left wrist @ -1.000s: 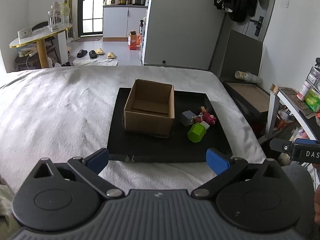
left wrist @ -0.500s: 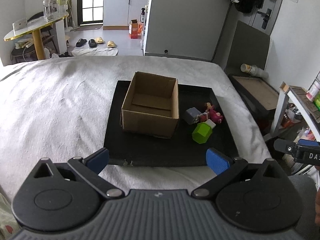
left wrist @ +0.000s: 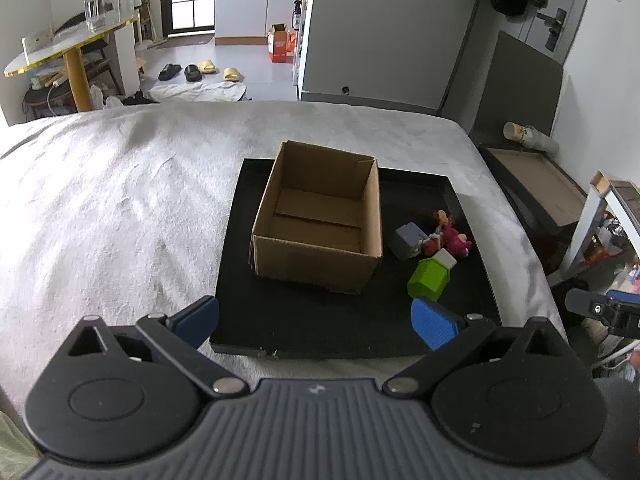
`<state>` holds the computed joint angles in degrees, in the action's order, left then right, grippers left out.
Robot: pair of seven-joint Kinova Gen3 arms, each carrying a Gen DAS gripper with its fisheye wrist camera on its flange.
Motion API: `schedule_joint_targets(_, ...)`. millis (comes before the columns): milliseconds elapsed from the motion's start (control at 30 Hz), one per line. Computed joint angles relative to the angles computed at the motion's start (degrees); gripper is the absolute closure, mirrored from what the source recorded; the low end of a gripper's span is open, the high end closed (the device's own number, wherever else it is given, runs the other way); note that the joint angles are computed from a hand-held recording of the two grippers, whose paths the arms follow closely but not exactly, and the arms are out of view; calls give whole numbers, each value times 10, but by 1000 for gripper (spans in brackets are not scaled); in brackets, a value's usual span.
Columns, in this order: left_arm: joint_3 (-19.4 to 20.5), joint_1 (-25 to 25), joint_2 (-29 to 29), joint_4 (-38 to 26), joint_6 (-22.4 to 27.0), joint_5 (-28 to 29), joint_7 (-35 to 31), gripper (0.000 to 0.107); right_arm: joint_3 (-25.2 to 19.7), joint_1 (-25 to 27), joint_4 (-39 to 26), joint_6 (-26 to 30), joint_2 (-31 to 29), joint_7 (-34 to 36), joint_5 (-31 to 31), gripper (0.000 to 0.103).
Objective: Organize rigid objects
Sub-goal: 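Move the right gripper down toward the lime-green block while the left gripper approaches the box wall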
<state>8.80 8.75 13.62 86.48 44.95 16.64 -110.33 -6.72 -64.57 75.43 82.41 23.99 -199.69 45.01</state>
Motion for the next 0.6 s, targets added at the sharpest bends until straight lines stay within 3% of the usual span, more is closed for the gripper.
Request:
schedule_joint_targets(233,0,11,46,-48,10,-13,26,7,1,36,44,-61,-21,-25,-11,1)
schedule_joint_targets(400,-1,15,80,-80,9,-18,54,9,-2,69,79,-119,-37,-53,-21,8)
schedule_joint_targets(600,-11,25,127,-126,6,-39,101,25,1,109,111,-198,-44,-77,-41,12)
